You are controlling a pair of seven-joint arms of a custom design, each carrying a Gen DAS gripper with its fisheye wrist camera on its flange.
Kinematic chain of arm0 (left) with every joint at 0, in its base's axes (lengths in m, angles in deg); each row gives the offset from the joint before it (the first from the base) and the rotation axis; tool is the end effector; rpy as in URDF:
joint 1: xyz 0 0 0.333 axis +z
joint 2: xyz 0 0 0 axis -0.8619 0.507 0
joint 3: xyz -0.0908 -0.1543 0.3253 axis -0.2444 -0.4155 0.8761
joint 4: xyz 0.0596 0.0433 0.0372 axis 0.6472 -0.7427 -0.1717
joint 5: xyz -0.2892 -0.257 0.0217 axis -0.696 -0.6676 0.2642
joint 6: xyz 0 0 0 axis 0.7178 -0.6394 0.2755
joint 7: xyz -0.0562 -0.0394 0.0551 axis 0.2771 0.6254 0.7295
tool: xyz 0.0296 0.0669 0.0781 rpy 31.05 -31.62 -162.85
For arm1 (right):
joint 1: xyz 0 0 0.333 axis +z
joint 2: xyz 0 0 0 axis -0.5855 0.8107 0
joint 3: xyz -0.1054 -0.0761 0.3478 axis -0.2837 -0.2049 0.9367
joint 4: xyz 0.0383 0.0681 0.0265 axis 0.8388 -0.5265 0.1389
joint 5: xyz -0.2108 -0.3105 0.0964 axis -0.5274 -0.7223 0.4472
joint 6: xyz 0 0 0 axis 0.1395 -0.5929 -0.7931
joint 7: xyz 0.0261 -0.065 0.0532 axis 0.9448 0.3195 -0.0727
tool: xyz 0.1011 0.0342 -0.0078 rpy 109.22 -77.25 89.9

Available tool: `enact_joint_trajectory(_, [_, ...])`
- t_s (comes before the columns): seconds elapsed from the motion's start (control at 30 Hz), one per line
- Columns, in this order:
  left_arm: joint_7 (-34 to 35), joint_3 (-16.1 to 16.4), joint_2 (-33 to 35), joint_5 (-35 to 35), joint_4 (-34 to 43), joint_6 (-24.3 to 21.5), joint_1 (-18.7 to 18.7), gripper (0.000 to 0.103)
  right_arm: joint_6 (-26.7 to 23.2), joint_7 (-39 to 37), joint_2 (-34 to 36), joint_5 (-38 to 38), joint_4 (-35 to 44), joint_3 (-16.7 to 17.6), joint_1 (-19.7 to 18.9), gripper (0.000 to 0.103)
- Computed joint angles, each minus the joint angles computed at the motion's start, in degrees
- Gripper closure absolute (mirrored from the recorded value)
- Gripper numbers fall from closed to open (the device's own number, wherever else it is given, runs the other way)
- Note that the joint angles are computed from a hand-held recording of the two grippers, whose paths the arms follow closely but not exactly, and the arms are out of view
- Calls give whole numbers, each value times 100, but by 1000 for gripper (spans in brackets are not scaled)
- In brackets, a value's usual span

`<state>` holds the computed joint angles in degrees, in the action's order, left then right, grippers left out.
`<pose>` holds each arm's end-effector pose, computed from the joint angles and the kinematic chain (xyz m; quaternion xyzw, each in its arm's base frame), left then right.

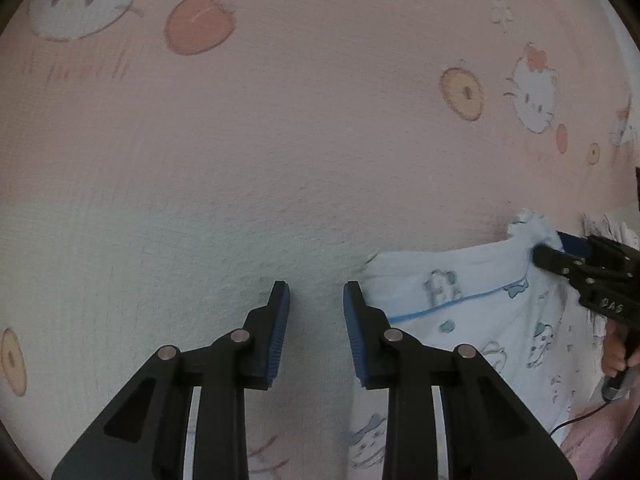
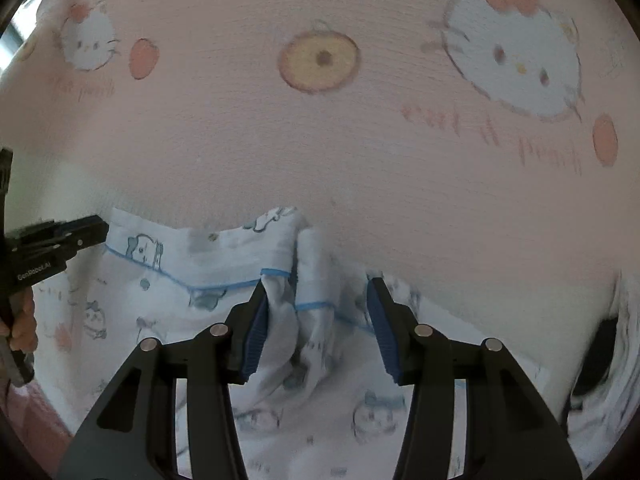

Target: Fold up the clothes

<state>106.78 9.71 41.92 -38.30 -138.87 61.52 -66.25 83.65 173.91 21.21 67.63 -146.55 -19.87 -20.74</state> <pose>0.6426 -0.1984 0.5970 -0.6098 0.7609 -0.2203 0.0245 0.5649 0.1872 0.6298 -0.7007 0.6892 -0.1069 0.1504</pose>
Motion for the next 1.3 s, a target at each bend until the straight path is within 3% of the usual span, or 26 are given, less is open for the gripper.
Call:
enact_joint_trajectory(0.13, [309,-70,-171,-411,-307,338,72,73,311,69,114,-310,-13,85,123,54])
enact_joint_trajectory(0.2, [608,-136,-197,-912,-353,265,167,76,300,62,191,-435,49,108,186,54])
enact_joint_trajectory(0.23, [665,-160,-161,-1052,-302,172,162,82,276,58,216,-443,74,110,207,54])
enact_joint_trajectory(0.27, [757,-161,-119,-1056,-232,68,149,96,250,54,243,-450,104,112,228,56])
enact_joint_trajectory(0.3, [831,-157,-108,-987,-208,40,117,97,242,32,254,-434,116,112,242,58])
enact_joint_trajectory(0.37, [751,-95,-418,-439,-623,564,-75,98,314,-53,250,-359,122,113,260,79])
enact_joint_trajectory(0.43, [583,-35,-669,-184,-889,853,-131,99,558,-31,242,-359,133,120,289,84])
enact_joint_trajectory(0.53, [332,100,-983,12,-1098,958,-50,99,972,28,233,-311,160,135,328,89])
enact_joint_trajectory(0.67, [-533,103,-1405,1295,-1384,1204,-65,99,1893,-33,120,-287,-17,133,336,91])
enact_joint_trajectory(0.7, [-505,94,-1376,1273,-1334,1177,-83,99,1923,-21,125,-314,20,144,348,91])
enact_joint_trajectory(0.77, [-156,131,-1267,845,-1161,835,-70,98,1548,-144,203,-170,73,107,301,88])
enact_joint_trajectory(0.83, [-254,139,-1106,901,-943,506,-62,98,1215,-281,226,58,3,58,223,86])
enact_joint_trajectory(0.9, [-275,126,-941,1073,-815,356,-85,97,1205,-467,137,435,-272,21,135,81])
enact_joint_trajectory(0.97, [-412,141,-847,1395,-748,299,-114,93,1047,-737,262,590,-173,40,114,65])
enact_joint_trajectory(1.07, [-718,185,-708,1917,-631,119,-149,83,307,-817,415,307,105,40,141,65])
enact_joint_trajectory(1.17, [-1121,242,-487,2413,-404,-221,-203,81,-362,-946,490,73,360,27,159,65])
enact_joint_trajectory(1.3, [-1183,252,-420,2079,-277,-240,-85,79,-936,-795,423,-613,476,-13,213,64])
